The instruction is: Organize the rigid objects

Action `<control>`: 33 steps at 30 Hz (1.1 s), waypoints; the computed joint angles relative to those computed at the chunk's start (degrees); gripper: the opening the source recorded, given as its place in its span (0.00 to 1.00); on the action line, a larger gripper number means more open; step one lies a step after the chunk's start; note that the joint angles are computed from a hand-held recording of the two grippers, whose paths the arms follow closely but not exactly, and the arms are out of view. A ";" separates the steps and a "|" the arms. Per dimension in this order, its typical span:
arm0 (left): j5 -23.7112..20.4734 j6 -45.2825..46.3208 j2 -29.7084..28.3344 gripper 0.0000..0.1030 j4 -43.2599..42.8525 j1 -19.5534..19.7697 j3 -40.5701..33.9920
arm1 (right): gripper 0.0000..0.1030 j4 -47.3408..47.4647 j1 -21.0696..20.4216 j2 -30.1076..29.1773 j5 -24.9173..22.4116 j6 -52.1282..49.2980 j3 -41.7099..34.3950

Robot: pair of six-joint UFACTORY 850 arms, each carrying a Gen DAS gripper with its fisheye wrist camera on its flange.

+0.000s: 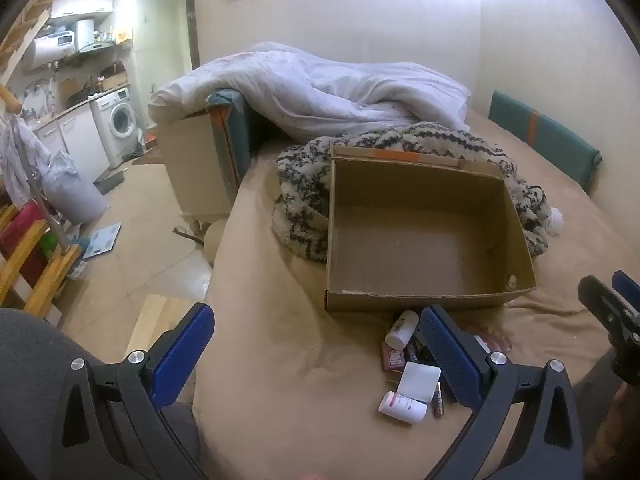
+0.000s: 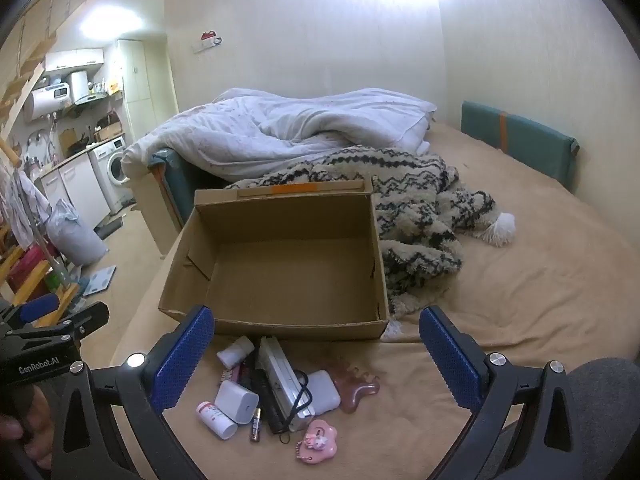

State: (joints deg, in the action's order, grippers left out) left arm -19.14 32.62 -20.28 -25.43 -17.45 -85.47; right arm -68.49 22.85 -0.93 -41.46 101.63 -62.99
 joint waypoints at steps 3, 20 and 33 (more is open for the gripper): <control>0.09 -0.37 0.07 1.00 0.46 -0.08 0.09 | 1.00 0.15 0.08 -0.08 -0.15 -0.20 -0.12; -0.51 0.13 -0.23 1.00 -0.07 0.18 -0.29 | 1.00 0.09 0.18 -0.23 -0.48 -0.44 -0.31; -0.39 -0.38 -0.23 1.00 0.44 0.10 -0.25 | 1.00 0.13 0.15 -0.26 -0.48 -0.50 -0.35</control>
